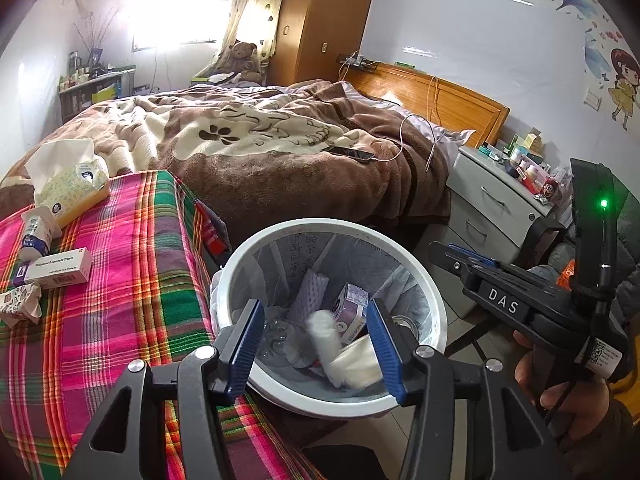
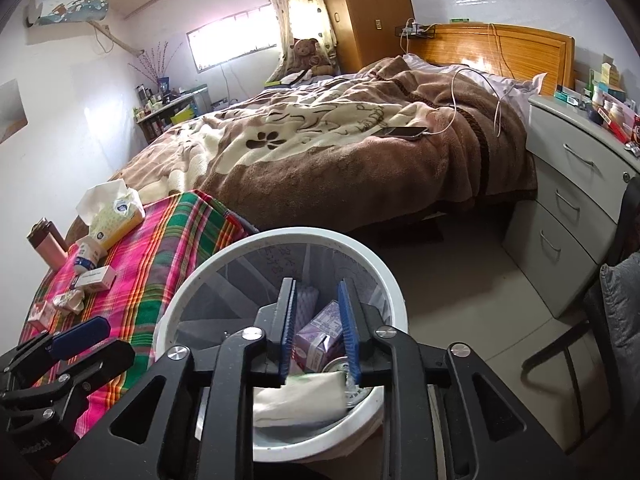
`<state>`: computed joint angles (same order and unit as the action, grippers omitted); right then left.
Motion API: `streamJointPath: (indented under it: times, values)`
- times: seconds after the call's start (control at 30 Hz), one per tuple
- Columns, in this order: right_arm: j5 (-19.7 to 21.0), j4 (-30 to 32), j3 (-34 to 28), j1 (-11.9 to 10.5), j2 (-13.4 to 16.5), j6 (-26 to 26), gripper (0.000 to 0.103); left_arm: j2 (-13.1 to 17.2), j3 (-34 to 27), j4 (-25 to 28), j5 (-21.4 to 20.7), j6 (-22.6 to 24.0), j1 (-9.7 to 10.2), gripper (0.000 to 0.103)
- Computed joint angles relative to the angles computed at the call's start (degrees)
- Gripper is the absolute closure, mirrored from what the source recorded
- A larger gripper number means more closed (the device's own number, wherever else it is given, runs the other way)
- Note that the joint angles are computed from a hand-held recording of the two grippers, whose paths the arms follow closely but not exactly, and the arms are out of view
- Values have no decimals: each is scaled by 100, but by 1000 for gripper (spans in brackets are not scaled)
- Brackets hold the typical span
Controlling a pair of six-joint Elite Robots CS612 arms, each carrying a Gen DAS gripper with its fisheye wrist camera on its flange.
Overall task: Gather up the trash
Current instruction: 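Open both grippers to drop the towel and paper bag into the wastebasket, then move both grippers back toward the pink juice carton and white cream box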
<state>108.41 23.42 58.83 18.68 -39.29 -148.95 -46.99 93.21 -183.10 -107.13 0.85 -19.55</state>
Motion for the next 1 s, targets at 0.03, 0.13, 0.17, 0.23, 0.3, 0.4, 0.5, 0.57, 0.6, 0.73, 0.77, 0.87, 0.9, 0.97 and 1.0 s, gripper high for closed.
streamJointPath:
  times: [0.03,0.13,0.17,0.23,0.3,0.4,0.5,0.57,0.6,0.73,0.77,0.87,0.9,0.97,1.0]
  values:
    - [-10,-14,6,2,-4,5,75,-7,10,-6,2,-12,8,50]
    - [-22,-45,24,15,-15,28,73,-34,55,-48,4,-38,43,50]
    - [-24,-62,36,22,-24,27,73,-49,84,-91,38,-18,50,50]
    - [-28,-73,35,40,-29,32,73,-79,132,-137,73,-35,66,50]
    - [-6,-91,35,62,-35,8,73,-97,160,-172,28,-84,101,50]
    - [28,-108,19,92,-34,-13,73,-135,229,-281,96,-151,140,50]
    - [21,-121,-3,120,-30,-42,73,-164,280,-338,116,-181,178,50]
    - [7,-134,-29,142,-20,-75,73,-180,304,-365,136,-214,208,50]
    - [3,-131,-37,150,-17,-82,73,-188,320,-385,135,-227,222,50]
    - [-18,-121,-107,195,18,-163,73,-224,389,-487,179,-299,288,50]
    - [-27,-118,-130,207,29,-191,73,-231,399,-511,202,-318,297,50]
    - [-64,-91,-213,245,71,-279,72,-255,441,-587,271,-384,348,50]
    - [-79,-84,-239,256,83,-300,72,-260,452,-609,280,-401,369,50]
    - [-127,-82,-304,279,113,-354,69,-269,482,-675,352,-463,418,50]
    - [-154,-91,-331,289,127,-382,63,-274,503,-727,397,-474,437,50]
